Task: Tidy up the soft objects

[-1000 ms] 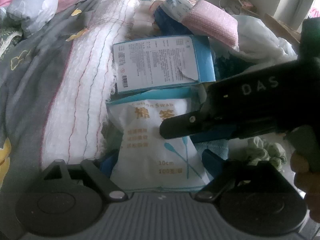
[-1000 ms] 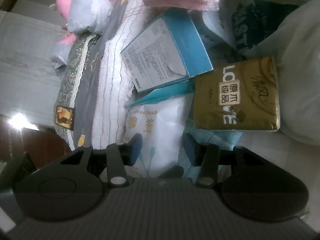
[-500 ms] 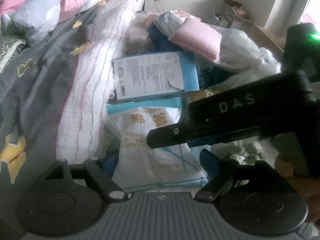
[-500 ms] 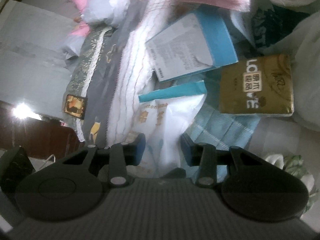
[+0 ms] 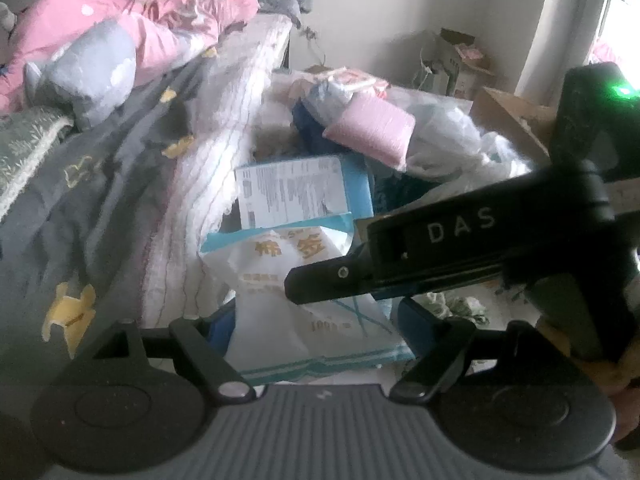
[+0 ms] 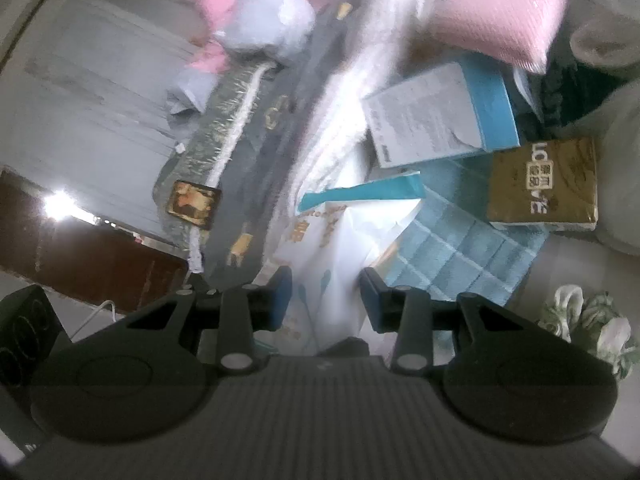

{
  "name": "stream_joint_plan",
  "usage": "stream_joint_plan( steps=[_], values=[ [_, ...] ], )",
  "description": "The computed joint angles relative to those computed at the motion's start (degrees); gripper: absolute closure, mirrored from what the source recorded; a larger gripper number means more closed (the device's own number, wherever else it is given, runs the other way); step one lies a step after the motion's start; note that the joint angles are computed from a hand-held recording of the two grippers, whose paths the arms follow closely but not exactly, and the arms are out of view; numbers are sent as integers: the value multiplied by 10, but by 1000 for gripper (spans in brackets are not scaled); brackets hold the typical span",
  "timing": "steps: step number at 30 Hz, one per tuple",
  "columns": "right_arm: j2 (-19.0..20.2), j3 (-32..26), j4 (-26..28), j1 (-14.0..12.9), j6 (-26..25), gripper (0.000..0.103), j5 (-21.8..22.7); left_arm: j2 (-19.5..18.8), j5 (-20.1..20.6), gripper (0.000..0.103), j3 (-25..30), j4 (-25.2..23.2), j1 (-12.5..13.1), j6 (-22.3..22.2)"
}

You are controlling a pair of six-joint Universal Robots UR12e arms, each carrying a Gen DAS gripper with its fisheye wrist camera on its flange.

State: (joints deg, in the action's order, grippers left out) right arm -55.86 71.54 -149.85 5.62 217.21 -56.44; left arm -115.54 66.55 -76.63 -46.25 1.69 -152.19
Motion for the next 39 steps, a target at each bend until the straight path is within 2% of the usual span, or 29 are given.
stream_joint_plan(
  steps=[5,13,21,27,31,35,39],
  values=[
    [-13,15,-26,2,-3,68,1,20,-16,20,-23,21,5,2],
    [-44,58,-73,-3,6,69,-18,32,-28,20,-35,36,-3,21],
    [-92,119,-124,-27,28,69,-72,17,-72,20,-4,15,-32,70],
    [-145,171,-144,-66,36,71,-142,-25,-112,20,75,-42,-80,120],
    [-173,192,-125,-102,29,72,-189,-71,-131,19,156,-109,-123,151],
    [-182,194,-86,-144,30,74,-204,-130,-135,18,247,-173,-162,157],
    [-174,182,-46,-186,14,77,-205,-203,-120,18,360,-235,-195,148]
  ],
)
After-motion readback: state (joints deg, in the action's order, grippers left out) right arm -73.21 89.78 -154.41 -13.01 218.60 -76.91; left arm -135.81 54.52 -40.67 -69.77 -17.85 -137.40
